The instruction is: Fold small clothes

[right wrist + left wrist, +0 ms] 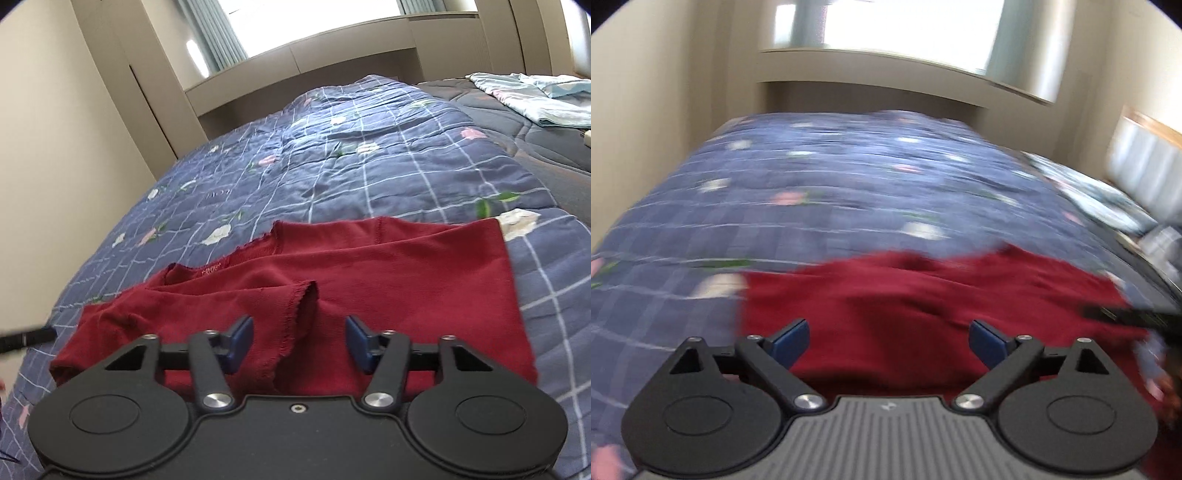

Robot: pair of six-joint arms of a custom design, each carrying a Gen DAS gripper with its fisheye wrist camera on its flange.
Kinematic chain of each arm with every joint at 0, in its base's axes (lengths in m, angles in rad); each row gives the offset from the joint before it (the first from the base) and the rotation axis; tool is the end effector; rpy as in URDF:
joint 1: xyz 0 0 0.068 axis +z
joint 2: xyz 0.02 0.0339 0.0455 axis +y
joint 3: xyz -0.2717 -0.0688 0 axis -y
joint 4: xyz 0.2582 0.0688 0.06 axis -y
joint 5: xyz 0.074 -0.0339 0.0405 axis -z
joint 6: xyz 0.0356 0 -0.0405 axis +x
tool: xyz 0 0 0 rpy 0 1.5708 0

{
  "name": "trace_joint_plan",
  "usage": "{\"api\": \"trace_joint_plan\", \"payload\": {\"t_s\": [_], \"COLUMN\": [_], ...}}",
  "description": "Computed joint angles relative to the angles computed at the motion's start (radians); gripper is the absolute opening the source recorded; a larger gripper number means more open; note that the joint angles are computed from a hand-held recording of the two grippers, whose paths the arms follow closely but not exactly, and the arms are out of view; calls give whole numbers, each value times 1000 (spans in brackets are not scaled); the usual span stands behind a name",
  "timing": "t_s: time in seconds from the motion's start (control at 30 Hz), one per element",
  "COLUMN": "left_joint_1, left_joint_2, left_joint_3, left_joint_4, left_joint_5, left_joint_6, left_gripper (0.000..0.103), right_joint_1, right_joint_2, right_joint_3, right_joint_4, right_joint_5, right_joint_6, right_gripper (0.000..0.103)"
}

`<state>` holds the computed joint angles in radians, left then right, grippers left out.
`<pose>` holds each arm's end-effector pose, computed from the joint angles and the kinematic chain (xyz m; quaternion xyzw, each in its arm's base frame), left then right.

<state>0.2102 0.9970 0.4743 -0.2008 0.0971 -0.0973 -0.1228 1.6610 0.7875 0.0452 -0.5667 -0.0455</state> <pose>0.2043 0.0401 0.1923 -0.1197 0.9028 -0.0210 0.4124 0.3265 -0.0210 0.1480 -0.0668 0.8980 0.2303 0.3690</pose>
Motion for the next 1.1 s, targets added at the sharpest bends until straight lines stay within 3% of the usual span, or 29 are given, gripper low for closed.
{"api": "trace_joint_plan", "payload": {"t_s": [0.17, 0.3, 0.4, 0.43, 0.5, 0.53, 0.57, 0.67, 0.93, 1.1], "left_joint_1": [299, 395, 425, 426, 421, 422, 419, 374, 290, 234], "left_joint_2": [310, 570, 644, 648, 646, 656, 665, 634, 399, 481], "left_joint_3": [133, 282, 316, 313, 327, 343, 362, 365, 261, 300], "left_joint_4": [96, 85, 99, 108, 85, 65, 35, 24, 141, 165], "left_joint_5": [130, 234, 289, 296, 314, 342, 367, 294, 190, 96], "left_joint_6": [35, 14, -16, -9, 8, 18, 24, 49, 102, 138], "left_gripper": [92, 84, 83, 77, 47, 22, 15, 5, 4, 4], "right_joint_1": [41, 59, 67, 68, 74, 77, 79, 80, 76, 86], "right_joint_2": [2, -1, -2, -4, -9, -11, -14, -32, -137, -39], "right_joint_3": [-3, -3, -4, -5, -12, -14, -16, -24, -46, 54], "right_joint_4": [22, 21, 20, 20, 24, 27, 28, 33, 107, 57], "right_joint_5": [55, 83, 93, 92, 97, 100, 103, 104, 105, 161], "right_joint_6": [28, 27, 19, 16, 11, 9, 8, 10, -5, 0], "right_gripper": [38, 30, 21, 18, 15, 15, 14, 12, 11, 10]}}
